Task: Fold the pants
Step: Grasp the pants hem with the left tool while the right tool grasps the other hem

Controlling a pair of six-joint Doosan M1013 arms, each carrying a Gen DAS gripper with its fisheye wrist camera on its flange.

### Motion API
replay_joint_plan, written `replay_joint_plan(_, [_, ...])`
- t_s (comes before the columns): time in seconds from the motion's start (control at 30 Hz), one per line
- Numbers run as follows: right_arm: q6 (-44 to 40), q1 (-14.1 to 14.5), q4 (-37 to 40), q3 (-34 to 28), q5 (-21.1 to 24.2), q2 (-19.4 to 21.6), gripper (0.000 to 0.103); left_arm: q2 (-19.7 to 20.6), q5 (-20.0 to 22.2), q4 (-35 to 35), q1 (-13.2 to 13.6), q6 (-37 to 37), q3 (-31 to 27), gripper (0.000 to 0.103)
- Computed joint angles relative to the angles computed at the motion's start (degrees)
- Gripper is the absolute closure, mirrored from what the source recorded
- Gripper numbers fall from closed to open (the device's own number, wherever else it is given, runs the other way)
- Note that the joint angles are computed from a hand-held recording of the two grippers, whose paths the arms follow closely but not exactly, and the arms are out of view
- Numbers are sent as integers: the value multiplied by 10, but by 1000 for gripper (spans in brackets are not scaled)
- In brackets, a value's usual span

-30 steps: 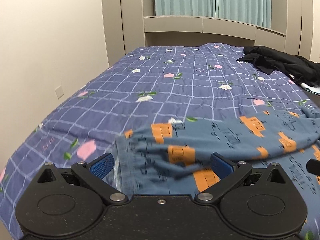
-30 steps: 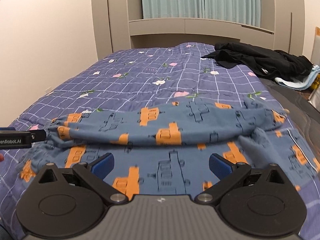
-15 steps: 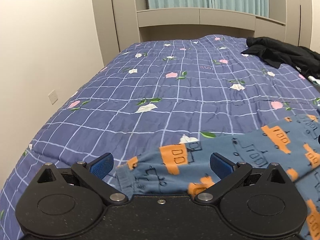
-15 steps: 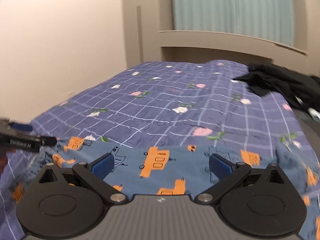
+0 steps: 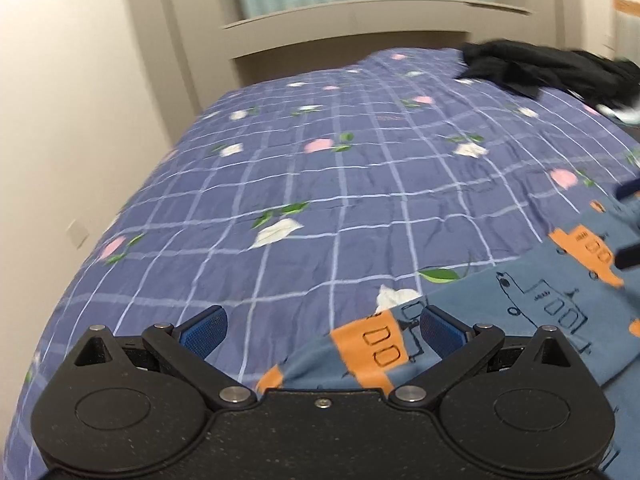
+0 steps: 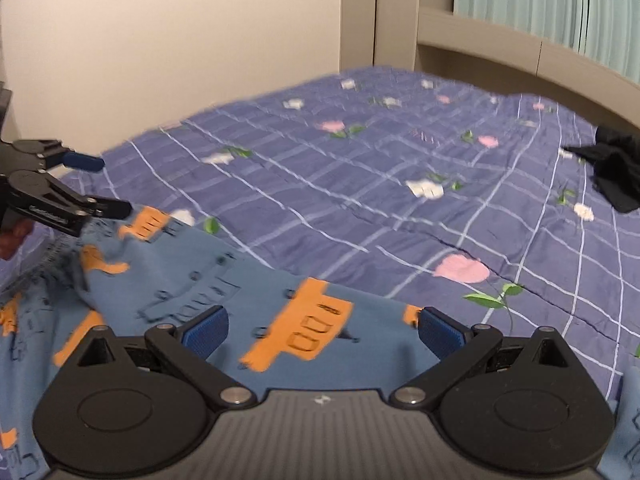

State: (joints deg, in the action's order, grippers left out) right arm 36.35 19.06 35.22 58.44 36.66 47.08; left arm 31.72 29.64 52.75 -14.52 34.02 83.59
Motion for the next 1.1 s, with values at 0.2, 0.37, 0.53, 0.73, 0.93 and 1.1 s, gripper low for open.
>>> replay_joint_plan(0.2, [9,10,-145,-54,14,28,0,16,-51,-173,30,231,-26,1])
replay_joint_plan(0.37, [12,5,-139,-117,89,59,3,24,-53,-338,48,404,-42,2])
replay_joint_plan(0.53, [20,-1,-138,-185,166,92,13,33,-3,-437,57,512,-64,19])
replay_joint_plan(0.73, [44,-7,-142,-259,255,125,17,42,58,-558,70,613,-88,45])
replay_joint_plan(0.93, [75,-12,-133,-290,295,138,53,45,84,-583,71,627,-99,90])
replay_joint_plan(1.1, [50,-11,-136,-281,297,129,95,35,67,-543,64,595,-90,102])
